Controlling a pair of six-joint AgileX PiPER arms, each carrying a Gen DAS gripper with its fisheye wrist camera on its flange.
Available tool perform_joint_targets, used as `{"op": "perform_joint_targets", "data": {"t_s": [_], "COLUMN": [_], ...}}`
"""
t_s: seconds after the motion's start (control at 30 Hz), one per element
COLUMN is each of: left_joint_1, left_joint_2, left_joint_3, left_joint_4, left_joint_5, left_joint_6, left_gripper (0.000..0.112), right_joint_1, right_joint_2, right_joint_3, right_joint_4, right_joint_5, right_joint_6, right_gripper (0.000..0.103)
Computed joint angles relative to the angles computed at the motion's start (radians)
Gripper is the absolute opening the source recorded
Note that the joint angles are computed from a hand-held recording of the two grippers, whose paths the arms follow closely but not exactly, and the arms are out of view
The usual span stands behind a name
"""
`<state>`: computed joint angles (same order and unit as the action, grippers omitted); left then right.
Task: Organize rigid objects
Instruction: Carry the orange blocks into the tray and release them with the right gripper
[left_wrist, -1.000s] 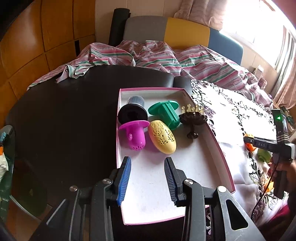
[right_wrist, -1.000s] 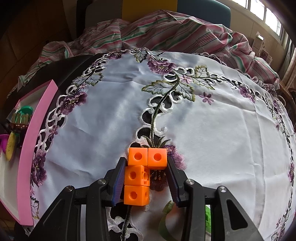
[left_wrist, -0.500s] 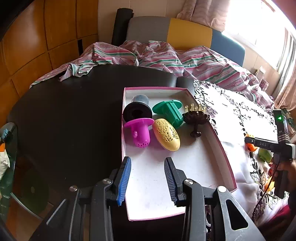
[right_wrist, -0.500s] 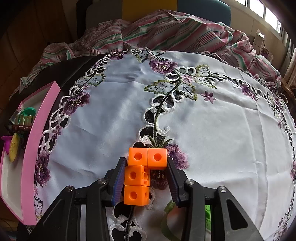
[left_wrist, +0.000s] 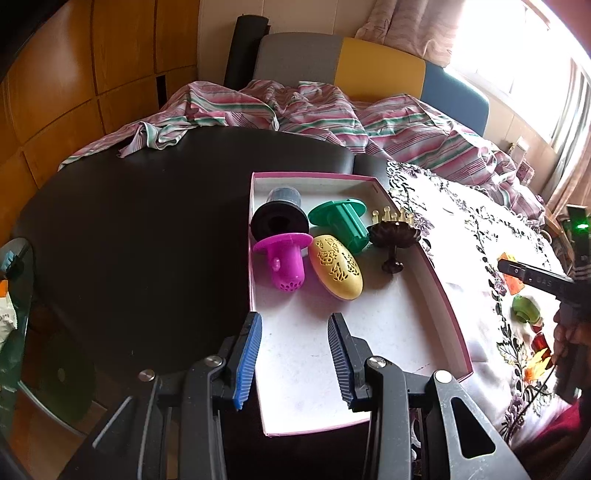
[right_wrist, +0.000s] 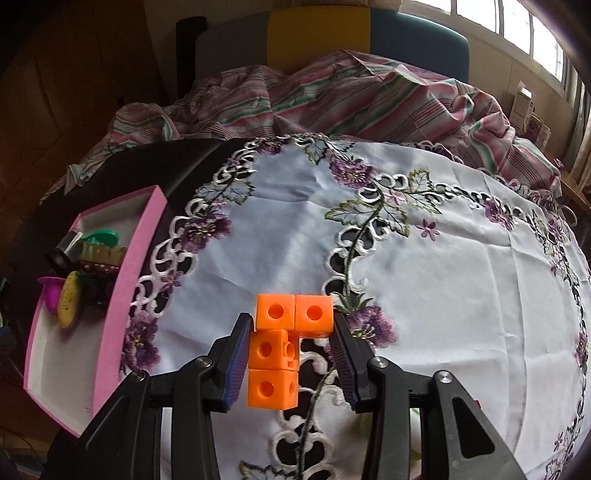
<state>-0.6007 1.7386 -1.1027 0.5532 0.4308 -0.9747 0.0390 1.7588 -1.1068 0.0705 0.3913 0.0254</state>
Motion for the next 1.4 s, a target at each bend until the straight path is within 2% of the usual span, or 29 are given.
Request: {"op": "perform_joint_targets", "data": {"t_s": [0.17, 0.3, 0.6, 0.83, 0.97, 1.07, 1.13, 1.2, 1.27, 1.4], "left_joint_1": [0.009, 0.016, 0.038, 0.070, 0.087, 0.099, 0.103, 0.105, 0.104, 0.096], "left_joint_2": [-0.001, -0.003, -0.024, -0.036, -0.037, -0.035, -0.035, -0.031, -0.028, -0.026], "left_joint_3": [0.012, 0.024, 0.060, 0.089, 0.101, 0.106, 0.108, 0.107, 0.108, 0.107], "left_joint_4": [-0.004, -0.009, 0.024, 0.014, -0.005, -0.013, -0.015, -0.023, -0.024, -0.014], "left_joint_5": [-0.013, -0.025, -0.055, -0.075, -0.083, -0.089, -0.090, -0.090, -0.089, -0.090], "left_joint_6": [0.001, 0.000, -0.040, -0.043, -0.027, -0.017, -0.018, -0.012, -0.011, -0.022], "left_gripper": [0.038, 0.038, 0.038, 0.038, 0.038, 0.038, 0.038, 0.038, 0.038, 0.038], "right_joint_1": [0.063, 0.143, 0.285, 0.352, 0.369, 0.357, 0.361, 0.366, 0.372, 0.365], "right_joint_2": [-0.081, -0.110, -0.061, 0.061, 0.163, 0.242, 0.289, 0.312, 0.331, 0.333], "right_joint_3": [0.036, 0.026, -0.040, -0.142, -0.241, -0.326, -0.375, -0.394, -0.426, -0.429], "right_joint_4": [0.141, 0.184, 0.287, 0.238, 0.173, 0.190, 0.126, 0.079, 0.035, 0.054], "right_joint_5": [-0.008, -0.002, 0.044, 0.083, 0.097, 0.123, 0.121, 0.098, 0.113, 0.118], "right_joint_6": [-0.109, -0.141, -0.211, -0.134, -0.056, -0.045, 0.030, 0.073, 0.108, 0.080], "right_gripper": [0.042, 0.042, 0.042, 0.042, 0.042, 0.042, 0.042, 0.043, 0.045, 0.045]}}
